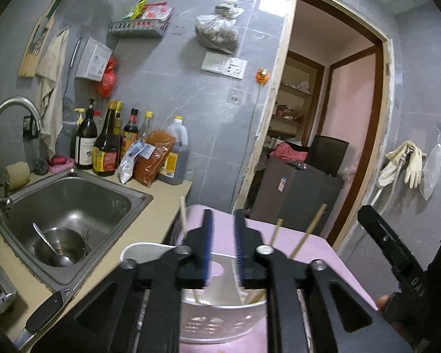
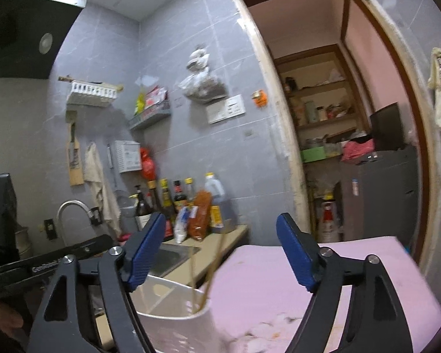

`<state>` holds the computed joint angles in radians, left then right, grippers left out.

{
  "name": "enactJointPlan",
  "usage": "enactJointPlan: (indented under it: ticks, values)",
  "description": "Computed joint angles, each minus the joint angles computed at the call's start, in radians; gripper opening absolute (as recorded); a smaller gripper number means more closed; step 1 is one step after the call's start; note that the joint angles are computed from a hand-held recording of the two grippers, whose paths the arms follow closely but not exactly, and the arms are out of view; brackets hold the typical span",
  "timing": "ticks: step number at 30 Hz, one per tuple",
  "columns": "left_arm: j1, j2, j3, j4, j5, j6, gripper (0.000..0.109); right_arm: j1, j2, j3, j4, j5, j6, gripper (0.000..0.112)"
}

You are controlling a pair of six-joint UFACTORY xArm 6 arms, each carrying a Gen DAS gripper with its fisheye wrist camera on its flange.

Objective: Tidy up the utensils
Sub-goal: 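Grasp a metal fork with the right tool while the left tool grasps a chopstick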

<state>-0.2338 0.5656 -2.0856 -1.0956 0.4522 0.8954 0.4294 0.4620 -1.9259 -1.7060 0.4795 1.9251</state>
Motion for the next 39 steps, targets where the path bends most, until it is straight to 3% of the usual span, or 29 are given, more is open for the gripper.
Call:
enactJointPlan:
  ticks: [3,6,8,11,15,17,23,31,34,36,39]
  values:
    - [-0.027,-0.052,0.070,-0.098,-0.046,0.129,0.047,0.003,-0.091,0.112,0.007,0.047,-0.014,0.090]
    - [-0.051,-0.093,0.128,-0.158,-0.065,0.219,0.055,0.005,-0.174,0.212,0.035,0.091,-0.045,0.103]
    - [-0.060,-0.110,0.154,-0.184,-0.056,0.244,0.061,0.012,-0.230,0.282,0.027,0.129,-0.047,0.103]
    - [-0.077,-0.141,0.199,-0.236,-0.064,0.290,0.083,0.022,-0.316,0.390,0.030,0.190,-0.049,0.103]
    - [-0.108,-0.188,0.269,-0.383,-0.100,0.441,0.102,0.034,-0.410,0.513,0.012,0.263,-0.018,0.103]
    - [-0.117,-0.208,0.299,-0.420,-0.097,0.484,0.102,0.039,-0.450,0.567,0.011,0.298,-0.025,0.103]
    - [-0.151,-0.241,0.378,-0.293,-0.055,0.461,0.102,0.017,-0.503,0.652,0.085,0.292,-0.113,0.103]
    - [-0.196,-0.192,0.384,0.087,0.017,0.209,0.102,-0.053,-0.500,0.703,0.347,0.190,-0.329,0.103]
    - [-0.203,-0.154,0.348,0.232,0.077,0.097,0.101,-0.080,-0.487,0.709,0.485,0.150,-0.433,0.094]
    - [-0.198,-0.111,0.286,0.300,0.170,0.040,0.099,-0.107,-0.476,0.718,0.617,0.103,-0.536,0.079]
    - [-0.193,-0.017,0.151,0.392,0.313,-0.052,0.082,-0.139,-0.460,0.737,0.825,0.047,-0.691,0.065]
